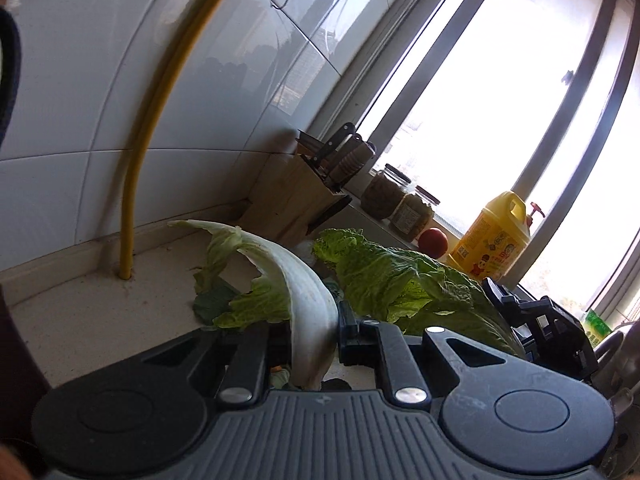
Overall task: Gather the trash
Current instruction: 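Lift both held cabbage leaves and carry them over the trash bin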
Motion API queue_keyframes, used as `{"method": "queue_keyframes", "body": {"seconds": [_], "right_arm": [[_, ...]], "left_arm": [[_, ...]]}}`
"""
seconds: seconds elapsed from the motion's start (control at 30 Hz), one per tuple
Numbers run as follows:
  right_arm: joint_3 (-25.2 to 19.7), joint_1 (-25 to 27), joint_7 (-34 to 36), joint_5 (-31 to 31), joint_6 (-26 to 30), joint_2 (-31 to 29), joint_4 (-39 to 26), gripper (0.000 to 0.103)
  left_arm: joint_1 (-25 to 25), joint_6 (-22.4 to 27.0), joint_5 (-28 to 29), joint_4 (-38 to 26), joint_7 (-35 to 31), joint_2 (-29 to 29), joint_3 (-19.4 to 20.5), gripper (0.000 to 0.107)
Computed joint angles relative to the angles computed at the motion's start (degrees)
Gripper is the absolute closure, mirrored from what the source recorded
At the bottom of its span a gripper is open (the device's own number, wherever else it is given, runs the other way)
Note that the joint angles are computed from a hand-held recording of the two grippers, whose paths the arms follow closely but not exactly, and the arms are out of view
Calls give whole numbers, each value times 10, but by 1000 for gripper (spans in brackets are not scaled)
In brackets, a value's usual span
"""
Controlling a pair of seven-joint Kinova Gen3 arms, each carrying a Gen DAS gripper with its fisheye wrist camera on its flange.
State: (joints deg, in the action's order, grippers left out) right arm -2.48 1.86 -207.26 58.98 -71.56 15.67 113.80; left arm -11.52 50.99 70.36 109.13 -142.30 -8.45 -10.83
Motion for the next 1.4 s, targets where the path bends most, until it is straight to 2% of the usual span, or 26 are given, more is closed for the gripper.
{"method": "queue_keyframes", "body": {"seconds": [0.2,0.33,0.67,0.83,1.03,1.23,1.4], "right_arm": [[-7,-10,-35,54,-40,36,-46,88],[-11,-30,-64,87,-64,70,-93,88],[-5,-116,-138,145,-76,133,-205,88],[3,-171,-181,165,-56,168,-267,88],[17,-231,-224,193,-42,203,-314,88],[41,-279,-273,224,-33,234,-365,88],[62,-306,-304,243,-26,248,-392,86]], "left_arm": [[-5,-57,-74,48,83,-83,-11,96],[-9,-71,-125,70,130,-127,-37,96],[-3,-79,-236,97,177,-172,-125,96],[15,-87,-269,117,196,-172,-173,96],[31,-103,-299,136,195,-164,-206,96],[34,-115,-294,154,178,-145,-228,96],[12,-110,-289,159,166,-123,-231,96]]}}
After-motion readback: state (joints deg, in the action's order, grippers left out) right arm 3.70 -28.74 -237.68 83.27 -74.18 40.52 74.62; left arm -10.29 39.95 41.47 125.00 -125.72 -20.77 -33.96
